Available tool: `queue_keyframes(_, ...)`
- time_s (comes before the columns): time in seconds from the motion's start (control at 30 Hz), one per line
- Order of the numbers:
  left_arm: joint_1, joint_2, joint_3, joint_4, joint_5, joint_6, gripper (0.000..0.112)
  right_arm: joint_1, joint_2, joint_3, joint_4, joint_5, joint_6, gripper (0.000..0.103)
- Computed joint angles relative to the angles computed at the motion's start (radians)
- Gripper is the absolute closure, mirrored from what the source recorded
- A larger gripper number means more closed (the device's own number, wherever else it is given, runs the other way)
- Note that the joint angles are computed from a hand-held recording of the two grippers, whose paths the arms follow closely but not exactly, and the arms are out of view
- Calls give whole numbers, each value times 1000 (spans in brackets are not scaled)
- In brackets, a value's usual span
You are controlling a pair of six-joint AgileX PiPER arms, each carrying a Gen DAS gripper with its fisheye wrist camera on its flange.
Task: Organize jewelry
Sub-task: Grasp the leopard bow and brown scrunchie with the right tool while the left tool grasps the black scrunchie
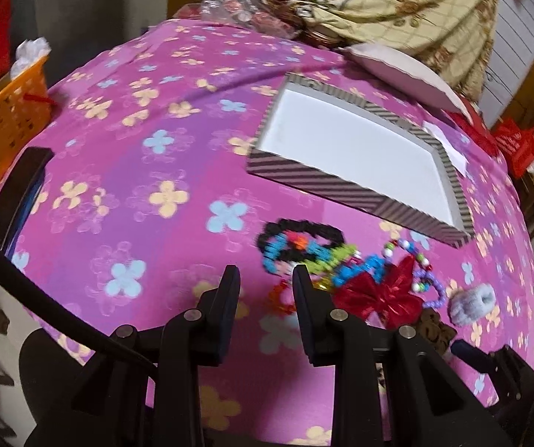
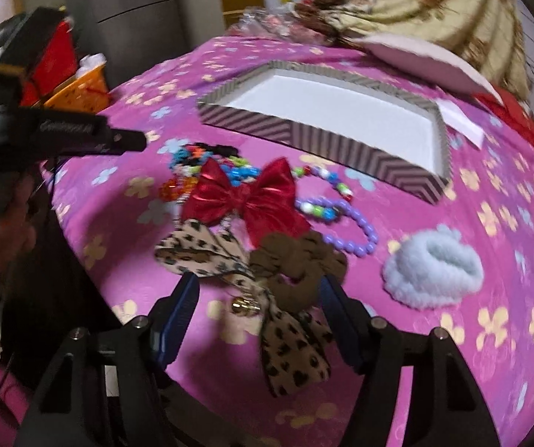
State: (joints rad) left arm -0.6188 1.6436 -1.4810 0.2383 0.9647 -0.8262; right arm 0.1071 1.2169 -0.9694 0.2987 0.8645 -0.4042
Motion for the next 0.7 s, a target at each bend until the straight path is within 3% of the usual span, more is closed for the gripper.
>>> queue_keyframes(0.27, 67, 9, 7, -52, -8, 27, 63, 15, 99, -5, -53, -34, -3, 33)
queue_keyframes(0.43, 106, 49, -21, -117, -21, 54, 60, -31, 105, 20, 23, -63, -49, 36)
queue_keyframes(0.57, 146, 120, -100, -182, -1, 102, 59, -79, 108, 23, 90, -68, -75, 51)
queue_keyframes(0.7, 181, 203, -199, -242, 46, 187, 59, -124, 119, 14, 143, -40, -122, 56)
